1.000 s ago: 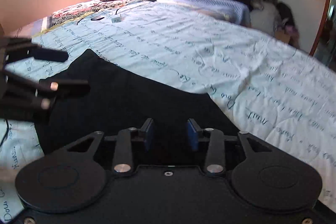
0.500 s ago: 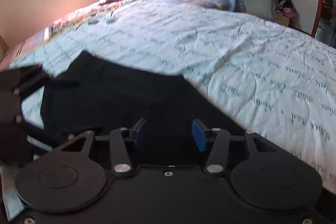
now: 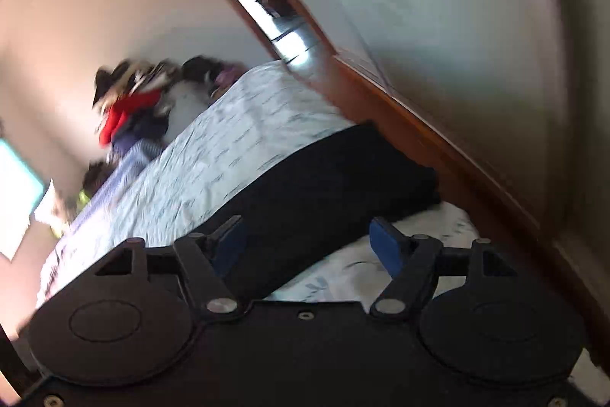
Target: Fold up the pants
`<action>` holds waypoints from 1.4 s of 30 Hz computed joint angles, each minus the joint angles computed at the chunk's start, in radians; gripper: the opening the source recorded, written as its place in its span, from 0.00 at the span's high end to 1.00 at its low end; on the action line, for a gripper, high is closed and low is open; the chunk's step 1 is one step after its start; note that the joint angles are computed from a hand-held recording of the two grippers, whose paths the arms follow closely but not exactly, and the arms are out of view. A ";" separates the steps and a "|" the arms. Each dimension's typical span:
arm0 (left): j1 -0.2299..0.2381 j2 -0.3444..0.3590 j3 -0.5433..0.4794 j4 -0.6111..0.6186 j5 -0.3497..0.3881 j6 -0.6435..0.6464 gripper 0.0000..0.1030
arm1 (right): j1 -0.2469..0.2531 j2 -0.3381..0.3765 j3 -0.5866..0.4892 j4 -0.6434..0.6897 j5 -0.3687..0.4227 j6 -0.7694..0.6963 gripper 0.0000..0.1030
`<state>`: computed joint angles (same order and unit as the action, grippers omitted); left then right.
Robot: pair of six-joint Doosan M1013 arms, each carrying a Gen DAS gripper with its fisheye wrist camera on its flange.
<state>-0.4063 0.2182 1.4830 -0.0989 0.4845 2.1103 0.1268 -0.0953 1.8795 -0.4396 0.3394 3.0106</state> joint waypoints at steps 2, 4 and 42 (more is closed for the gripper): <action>-0.022 0.004 -0.007 0.000 -0.003 -0.016 0.17 | -0.040 -0.010 0.039 0.061 -0.086 0.085 0.29; -0.039 0.009 -0.011 -0.008 -0.018 -0.006 0.17 | -0.060 0.002 0.045 0.212 -0.119 0.007 0.29; 0.053 0.292 -0.504 -0.537 0.692 -0.325 0.16 | 0.158 0.166 -0.217 -0.442 0.374 -0.236 0.88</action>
<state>-0.3538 0.5107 0.9790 -0.6358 1.1761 1.7855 0.2852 0.0705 1.6624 -0.8815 0.7138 2.7748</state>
